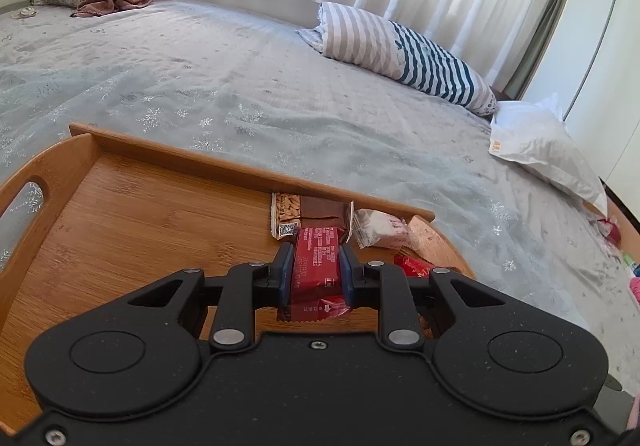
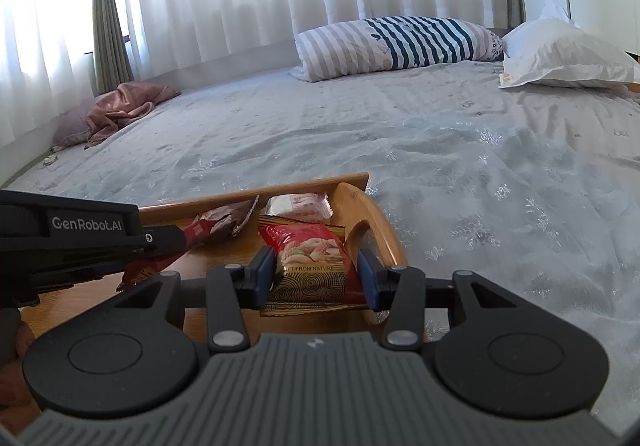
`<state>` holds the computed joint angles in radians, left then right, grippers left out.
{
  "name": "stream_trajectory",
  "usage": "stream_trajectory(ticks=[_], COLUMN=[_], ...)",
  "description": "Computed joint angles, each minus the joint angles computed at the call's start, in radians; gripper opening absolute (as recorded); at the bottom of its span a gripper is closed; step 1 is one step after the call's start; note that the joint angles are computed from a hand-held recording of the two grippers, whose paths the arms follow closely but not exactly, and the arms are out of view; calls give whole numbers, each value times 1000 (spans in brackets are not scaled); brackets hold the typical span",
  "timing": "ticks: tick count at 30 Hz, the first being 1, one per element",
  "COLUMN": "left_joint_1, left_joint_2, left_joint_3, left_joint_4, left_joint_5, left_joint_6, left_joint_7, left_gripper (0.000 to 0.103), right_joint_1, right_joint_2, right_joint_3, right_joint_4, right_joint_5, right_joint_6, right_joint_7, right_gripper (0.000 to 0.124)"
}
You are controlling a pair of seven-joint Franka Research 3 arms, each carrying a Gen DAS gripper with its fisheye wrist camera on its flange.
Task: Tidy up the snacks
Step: 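Carry the red bar with the left gripper while the right gripper carries the peanut bag over the tray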
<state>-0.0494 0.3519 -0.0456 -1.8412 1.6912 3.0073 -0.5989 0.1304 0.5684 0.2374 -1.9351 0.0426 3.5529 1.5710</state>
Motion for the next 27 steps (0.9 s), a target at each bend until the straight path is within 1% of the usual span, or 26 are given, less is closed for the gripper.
stream_trajectory(ticks=[4,16,18,22,27], left_joint_1=[-8,-3,-3,-10,-8], left_joint_2=[10,49,53,55,59], left_joint_3=[3,21,24,33,37], left_joint_4=[9,39,39,38,43], left_joint_5=[-14,-49,-66,-68,-62], left_joint_6=[-10,56,67,70,92], left_joint_7=[34,46,60,59,52], left_gripper=[23,23,23,23,23], right_joint_1=[10,-4,-1,7,11], right_joint_2=[12,38,39,42,44], right_joint_3=[-8,11,8,1,1], right_joint_4=[18,48,50,58,64], right_joint_5=[3,-2,0,5,11], right_joint_6=[-4,-21,-23,-29,-36], right_joint_7=[-10,-21,-26,-41,-60], right_gripper=[49,49,50,50,51])
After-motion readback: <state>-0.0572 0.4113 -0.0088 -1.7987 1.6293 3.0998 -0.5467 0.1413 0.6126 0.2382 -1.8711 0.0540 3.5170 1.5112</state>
